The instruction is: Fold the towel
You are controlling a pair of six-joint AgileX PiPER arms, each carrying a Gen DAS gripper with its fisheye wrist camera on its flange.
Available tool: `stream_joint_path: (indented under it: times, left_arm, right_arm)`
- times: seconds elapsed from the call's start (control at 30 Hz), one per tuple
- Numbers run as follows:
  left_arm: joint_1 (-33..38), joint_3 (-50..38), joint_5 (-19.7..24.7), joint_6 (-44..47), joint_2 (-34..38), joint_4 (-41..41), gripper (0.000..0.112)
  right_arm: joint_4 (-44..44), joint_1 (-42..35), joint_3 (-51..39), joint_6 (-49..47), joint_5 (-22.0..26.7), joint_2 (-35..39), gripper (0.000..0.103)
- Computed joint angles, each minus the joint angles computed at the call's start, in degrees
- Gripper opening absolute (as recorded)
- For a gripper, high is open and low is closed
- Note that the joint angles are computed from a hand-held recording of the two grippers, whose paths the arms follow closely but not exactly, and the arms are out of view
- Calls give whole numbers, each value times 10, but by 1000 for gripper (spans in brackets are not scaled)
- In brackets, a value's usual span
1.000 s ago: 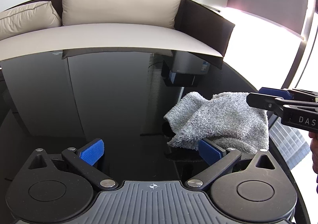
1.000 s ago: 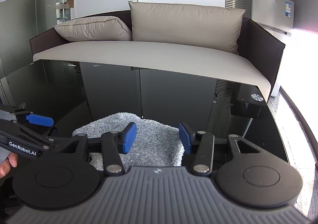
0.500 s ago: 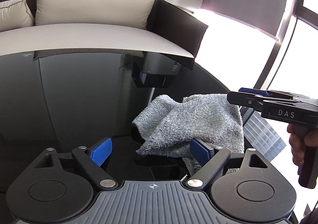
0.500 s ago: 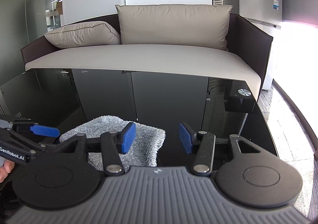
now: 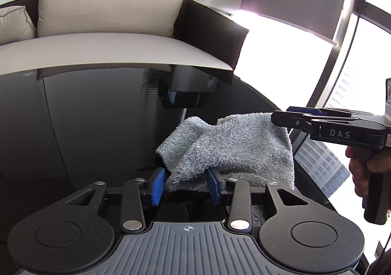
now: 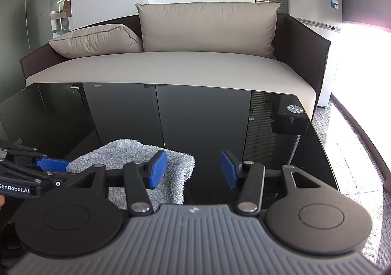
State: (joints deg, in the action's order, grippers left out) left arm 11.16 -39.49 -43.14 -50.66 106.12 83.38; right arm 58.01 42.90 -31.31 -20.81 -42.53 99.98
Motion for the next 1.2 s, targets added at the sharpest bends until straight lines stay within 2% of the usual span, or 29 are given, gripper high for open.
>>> stream_joint_path:
  times: [0.1, 0.17, 0.27, 0.43, 0.6, 0.83, 0.9, 1.07, 1.2]
  left_arm:
    - [0, 6, 2, 1, -9, -1, 19]
    - [2, 9, 4, 2, -15, -4, 9]
    - [10, 15, -4, 2, -25, -5, 6]
    - [37, 24, -35, 16, -46, -1, 6]
    - [75, 35, -88, 21, -67, 13, 5]
    - [119, 39, -144, 8, -83, 29, 5]
    - [126, 42, -140, 3, -87, 29, 5]
    - [133, 40, -123, -23, -94, 27, 5]
    - [133, 37, -90, -40, -99, 21, 5]
  right_arm:
    - [1, -1, 0, 3, -2, 2, 52]
    - [1, -1, 0, 5, -3, 4, 52]
    - [-4, -3, 2, 17, -7, 3, 52]
    - [-20, -10, 7, 38, -5, -2, 52]
    - [-43, -13, 16, 67, -16, -6, 53]
    - [-102, -25, 30, 128, -16, -14, 60]
    - [-147, -32, 31, 145, 2, -18, 60]
    - [-189, -21, 6, 119, 48, -9, 60]
    - [-318, -28, -2, 184, 86, -8, 60]
